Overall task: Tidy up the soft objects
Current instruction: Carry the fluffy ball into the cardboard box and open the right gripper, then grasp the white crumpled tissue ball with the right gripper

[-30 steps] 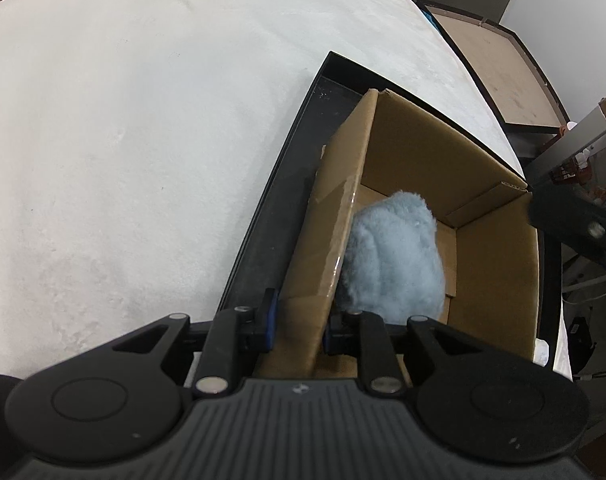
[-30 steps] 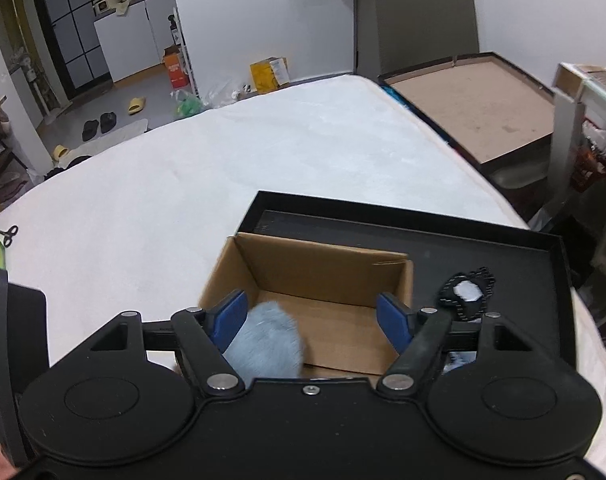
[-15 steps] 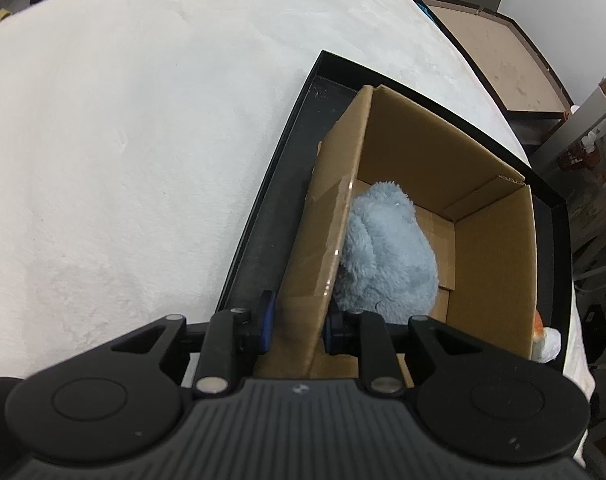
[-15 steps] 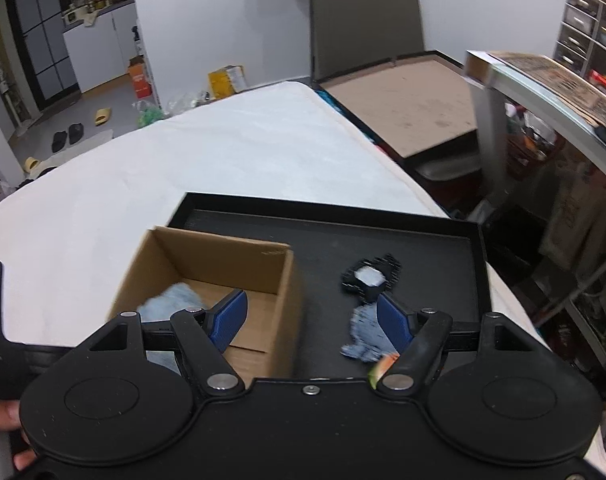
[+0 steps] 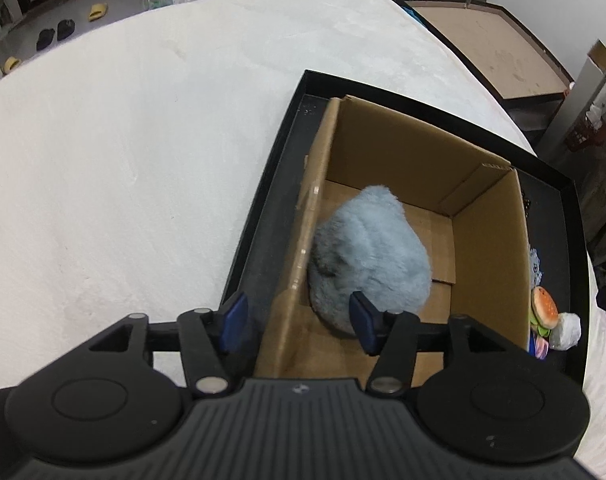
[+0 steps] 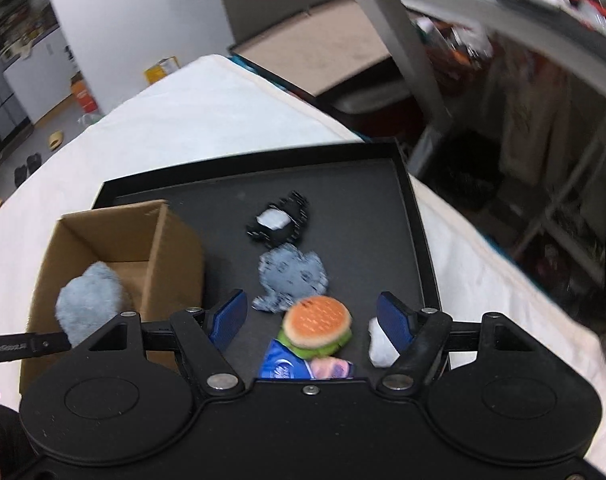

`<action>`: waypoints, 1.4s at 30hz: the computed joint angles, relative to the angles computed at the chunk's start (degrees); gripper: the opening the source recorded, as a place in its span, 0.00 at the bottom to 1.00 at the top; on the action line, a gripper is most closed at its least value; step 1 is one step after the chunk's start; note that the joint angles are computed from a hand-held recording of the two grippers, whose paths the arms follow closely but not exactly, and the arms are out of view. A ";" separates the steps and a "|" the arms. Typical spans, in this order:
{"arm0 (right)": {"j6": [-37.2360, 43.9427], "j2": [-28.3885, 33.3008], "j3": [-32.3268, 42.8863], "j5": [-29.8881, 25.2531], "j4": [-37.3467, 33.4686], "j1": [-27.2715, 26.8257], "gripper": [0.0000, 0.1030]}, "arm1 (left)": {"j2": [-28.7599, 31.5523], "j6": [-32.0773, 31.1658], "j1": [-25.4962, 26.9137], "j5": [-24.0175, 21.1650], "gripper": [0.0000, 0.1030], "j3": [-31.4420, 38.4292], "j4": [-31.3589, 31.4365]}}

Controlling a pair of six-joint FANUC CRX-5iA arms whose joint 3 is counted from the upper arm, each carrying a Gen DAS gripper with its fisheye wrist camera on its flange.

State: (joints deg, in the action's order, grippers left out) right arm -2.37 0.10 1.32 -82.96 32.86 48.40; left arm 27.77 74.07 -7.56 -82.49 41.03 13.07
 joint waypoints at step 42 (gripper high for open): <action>-4.27 -5.65 -9.62 2.76 -6.36 -4.11 0.40 | -2.55 3.00 -7.03 1.67 0.71 0.23 -11.58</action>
